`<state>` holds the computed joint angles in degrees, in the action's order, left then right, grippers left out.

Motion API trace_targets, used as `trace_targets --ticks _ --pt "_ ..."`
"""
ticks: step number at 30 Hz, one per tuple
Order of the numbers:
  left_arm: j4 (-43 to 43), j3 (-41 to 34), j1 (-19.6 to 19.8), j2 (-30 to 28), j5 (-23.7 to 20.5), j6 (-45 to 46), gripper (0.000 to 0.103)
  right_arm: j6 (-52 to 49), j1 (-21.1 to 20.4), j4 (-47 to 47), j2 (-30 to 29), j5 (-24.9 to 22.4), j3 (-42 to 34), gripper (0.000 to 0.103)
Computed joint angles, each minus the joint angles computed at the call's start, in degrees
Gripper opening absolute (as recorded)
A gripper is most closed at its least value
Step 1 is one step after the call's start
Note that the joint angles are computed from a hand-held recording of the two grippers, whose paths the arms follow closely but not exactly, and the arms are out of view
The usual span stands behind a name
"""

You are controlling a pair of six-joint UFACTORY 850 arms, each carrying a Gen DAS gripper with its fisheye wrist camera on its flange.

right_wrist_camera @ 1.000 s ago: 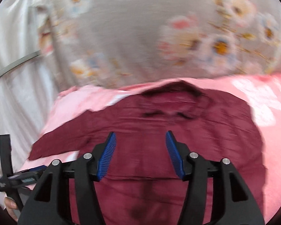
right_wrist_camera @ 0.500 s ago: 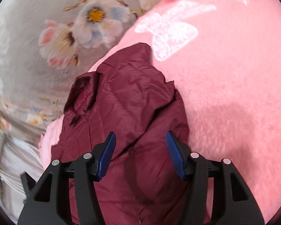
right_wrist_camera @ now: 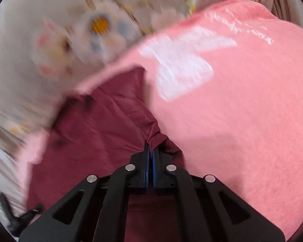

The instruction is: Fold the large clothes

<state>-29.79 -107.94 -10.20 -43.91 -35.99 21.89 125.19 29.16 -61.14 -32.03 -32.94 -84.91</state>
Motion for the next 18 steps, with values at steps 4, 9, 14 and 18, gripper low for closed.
trace_targets --ticks 4,9,14,18 --pt "6.4 2.9 -1.5 1.7 5.4 -2.3 0.007 -13.8 1.3 8.0 -3.1 -7.6 -5.7 0.004" --pt "13.6 5.1 -1.3 4.7 8.0 -7.0 0.034 -17.2 5.3 7.5 -2.9 -20.4 -9.4 0.011" --pt "15.4 6.5 -2.1 8.5 12.6 -9.4 0.050 -19.9 8.5 1.9 -4.8 -19.3 -16.0 0.029" --pt "8.9 3.0 -4.6 6.6 11.7 -3.5 0.062 -30.6 9.3 6.5 -13.2 -16.4 -28.3 0.030"
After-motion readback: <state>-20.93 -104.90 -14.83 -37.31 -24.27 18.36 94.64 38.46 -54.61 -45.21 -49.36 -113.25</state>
